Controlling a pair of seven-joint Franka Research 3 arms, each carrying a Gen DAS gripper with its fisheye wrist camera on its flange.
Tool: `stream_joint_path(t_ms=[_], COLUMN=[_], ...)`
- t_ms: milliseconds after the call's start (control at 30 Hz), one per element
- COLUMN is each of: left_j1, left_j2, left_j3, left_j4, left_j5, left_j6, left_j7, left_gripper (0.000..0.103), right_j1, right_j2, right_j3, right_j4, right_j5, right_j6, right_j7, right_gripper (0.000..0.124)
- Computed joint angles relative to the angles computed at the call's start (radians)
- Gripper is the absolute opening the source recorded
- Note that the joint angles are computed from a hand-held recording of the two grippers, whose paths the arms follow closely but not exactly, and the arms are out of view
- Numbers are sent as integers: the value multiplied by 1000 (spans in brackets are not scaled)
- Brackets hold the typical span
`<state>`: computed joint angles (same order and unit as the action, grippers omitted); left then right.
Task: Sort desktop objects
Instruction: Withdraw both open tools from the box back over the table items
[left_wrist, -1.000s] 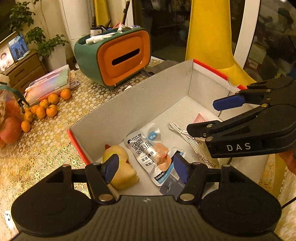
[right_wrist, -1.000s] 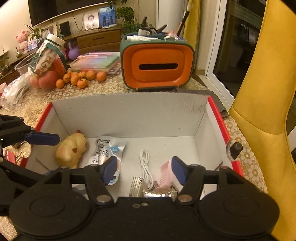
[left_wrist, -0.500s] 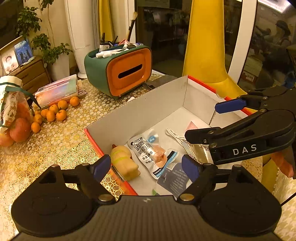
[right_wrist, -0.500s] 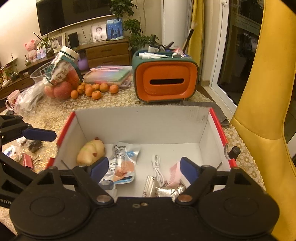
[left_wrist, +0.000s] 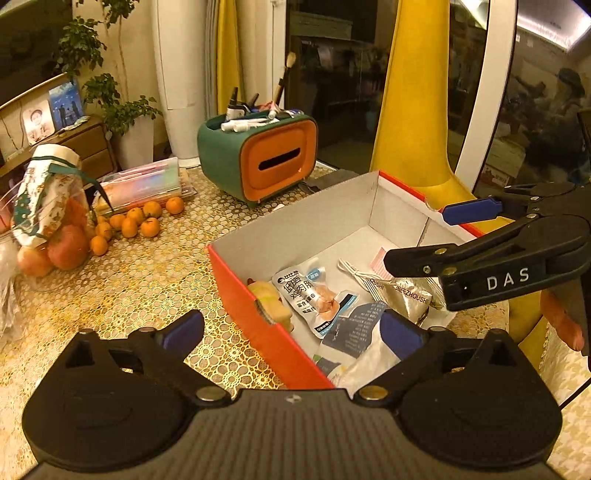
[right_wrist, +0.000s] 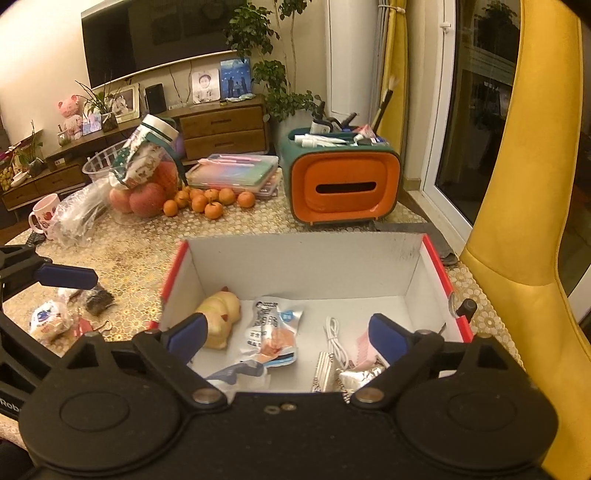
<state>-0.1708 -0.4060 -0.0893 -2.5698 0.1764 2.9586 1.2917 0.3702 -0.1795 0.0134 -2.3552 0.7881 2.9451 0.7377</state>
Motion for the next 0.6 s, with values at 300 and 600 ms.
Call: stream_joint_path(t_ms=[300, 600], left_j1=[21, 11], left_j2=[-150, -315], left_j3=[6, 33], left_j4=[-119, -218], left_j5=[30, 17], left_j6=[23, -23], left_j7=[-33, -21], left_gripper=[103, 103], right_j1=[11, 45], right_j2=[-83, -159], right_j3=[23, 35], right_j4=[-66, -130], right_j5=[-75, -166], right_j6=[19, 35], right_j7=[103, 212], right_gripper=[95, 95])
